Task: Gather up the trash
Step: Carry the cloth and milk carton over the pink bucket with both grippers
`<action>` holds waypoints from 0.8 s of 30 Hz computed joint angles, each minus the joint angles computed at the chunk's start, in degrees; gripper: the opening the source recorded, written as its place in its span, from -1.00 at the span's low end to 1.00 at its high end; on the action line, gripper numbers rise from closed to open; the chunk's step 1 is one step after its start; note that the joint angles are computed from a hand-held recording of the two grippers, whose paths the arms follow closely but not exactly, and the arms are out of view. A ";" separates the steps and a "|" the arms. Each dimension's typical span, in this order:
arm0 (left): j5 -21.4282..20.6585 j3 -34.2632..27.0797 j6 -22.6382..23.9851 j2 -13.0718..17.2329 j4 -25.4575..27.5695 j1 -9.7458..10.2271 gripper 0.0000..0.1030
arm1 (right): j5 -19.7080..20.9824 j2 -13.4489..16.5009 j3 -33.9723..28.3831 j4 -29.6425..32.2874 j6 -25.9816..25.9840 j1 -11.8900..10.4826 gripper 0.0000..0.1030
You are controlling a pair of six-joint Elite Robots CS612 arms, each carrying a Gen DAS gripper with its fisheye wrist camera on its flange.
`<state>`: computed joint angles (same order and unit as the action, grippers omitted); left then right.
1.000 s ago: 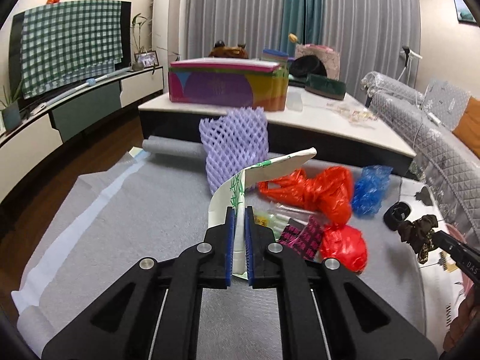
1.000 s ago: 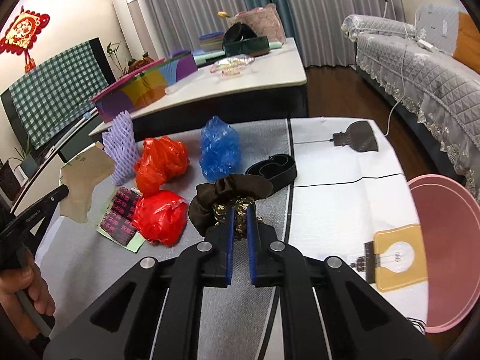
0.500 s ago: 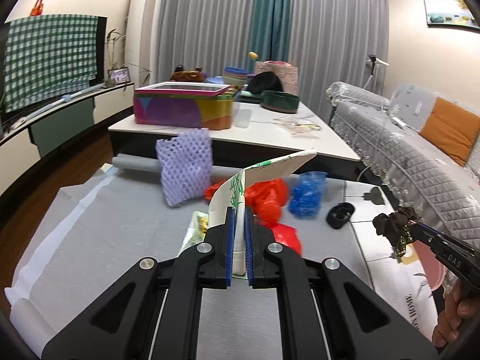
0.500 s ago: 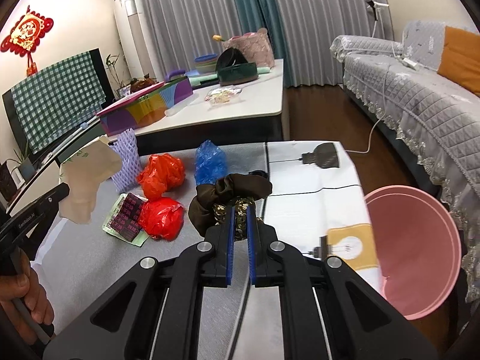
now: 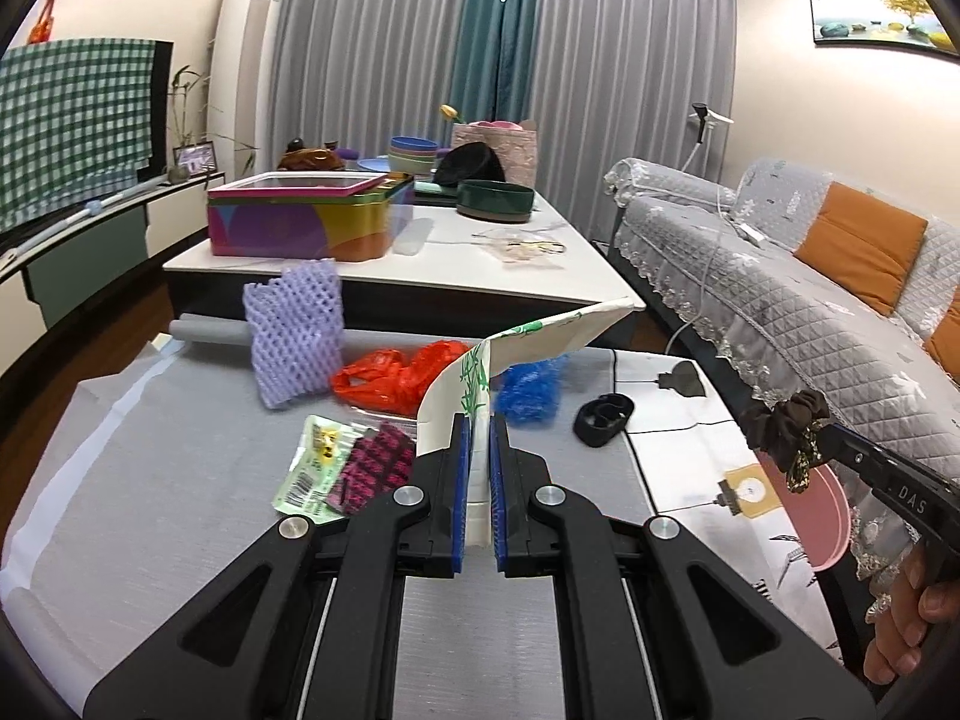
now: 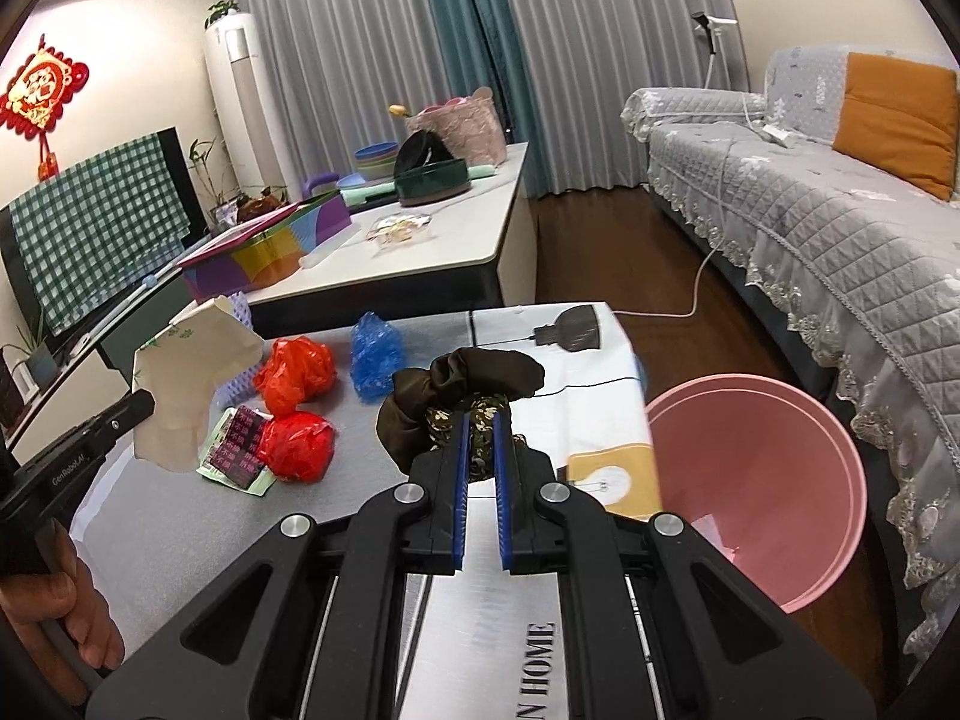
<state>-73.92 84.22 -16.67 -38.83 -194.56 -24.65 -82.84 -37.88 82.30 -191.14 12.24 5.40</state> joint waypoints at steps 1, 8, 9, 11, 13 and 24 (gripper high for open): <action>-0.18 -0.03 0.04 0.02 0.00 -0.09 -0.87 | -0.12 -0.14 0.29 -0.24 0.13 -0.12 -0.84; -1.83 -0.55 1.03 0.29 0.08 -0.73 -0.87 | -1.06 -0.78 1.52 -1.33 1.27 -0.71 -0.84; -2.06 -0.66 1.20 0.35 0.04 -0.84 -0.87 | -1.22 -0.87 1.69 -1.46 1.35 -0.78 -0.84; -2.45 -0.90 1.52 0.48 -0.10 -1.04 -0.87 | -1.35 -1.01 2.03 -1.78 1.54 -1.02 -0.84; -2.89 -1.17 1.81 0.65 -0.24 -1.21 -0.87 | -1.62 -1.12 2.29 -2.06 1.63 -1.22 -0.84; -4.43 -3.21 2.65 1.75 0.95 -2.24 -0.87 | -3.29 -1.57 3.51 -3.20 3.11 -2.25 -0.84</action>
<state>-78.34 81.00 -14.03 -37.08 -193.61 -26.89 -86.14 -39.45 85.82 -194.34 15.35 3.15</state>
